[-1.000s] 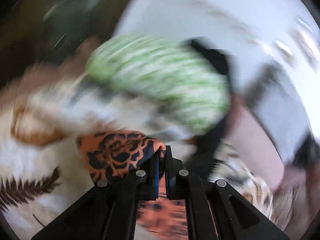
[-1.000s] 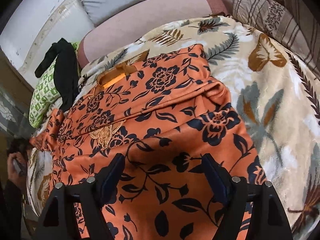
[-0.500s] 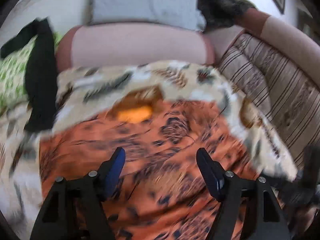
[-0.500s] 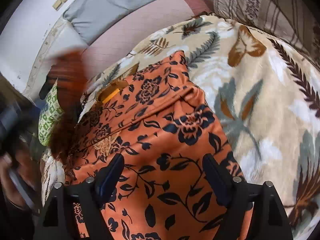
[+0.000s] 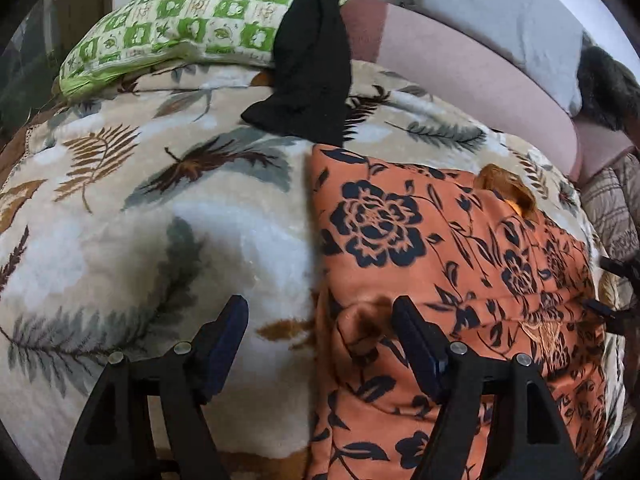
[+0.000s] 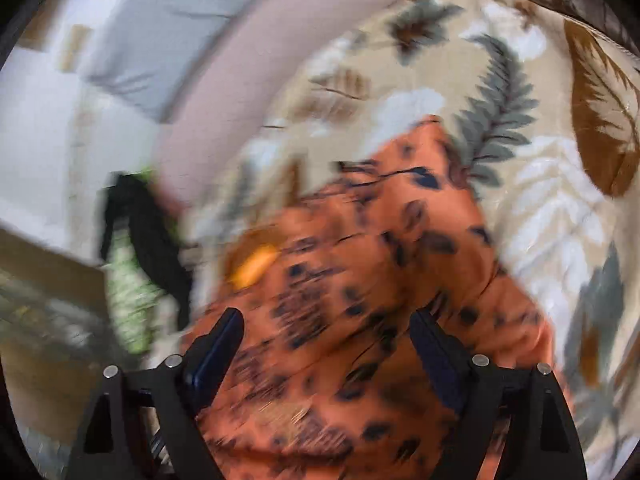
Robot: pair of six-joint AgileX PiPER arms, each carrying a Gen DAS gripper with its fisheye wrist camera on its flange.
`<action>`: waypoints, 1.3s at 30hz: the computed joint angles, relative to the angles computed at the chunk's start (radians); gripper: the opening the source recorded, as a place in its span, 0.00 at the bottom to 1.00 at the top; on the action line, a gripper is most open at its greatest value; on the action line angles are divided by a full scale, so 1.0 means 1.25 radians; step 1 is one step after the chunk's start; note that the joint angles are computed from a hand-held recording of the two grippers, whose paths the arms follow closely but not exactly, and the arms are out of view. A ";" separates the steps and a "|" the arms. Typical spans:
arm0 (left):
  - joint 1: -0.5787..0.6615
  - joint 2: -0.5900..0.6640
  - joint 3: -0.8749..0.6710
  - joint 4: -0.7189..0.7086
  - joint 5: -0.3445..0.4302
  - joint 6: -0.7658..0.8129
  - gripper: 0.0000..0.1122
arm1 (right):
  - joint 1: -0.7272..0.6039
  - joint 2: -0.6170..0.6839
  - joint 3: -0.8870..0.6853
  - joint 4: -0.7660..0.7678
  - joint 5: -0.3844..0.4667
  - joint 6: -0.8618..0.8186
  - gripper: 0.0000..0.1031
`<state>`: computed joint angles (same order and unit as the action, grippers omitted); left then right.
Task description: Fold small clothes
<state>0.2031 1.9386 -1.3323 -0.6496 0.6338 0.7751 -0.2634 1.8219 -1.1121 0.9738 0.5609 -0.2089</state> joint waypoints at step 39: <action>-0.032 -0.036 0.027 0.047 -0.003 -0.036 0.57 | 0.045 -0.037 0.086 0.203 -0.030 -0.282 0.73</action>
<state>0.1625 1.8933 -1.2990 -0.5903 0.6298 0.7307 -0.2069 1.7758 -1.0048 1.2276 0.5227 -0.5619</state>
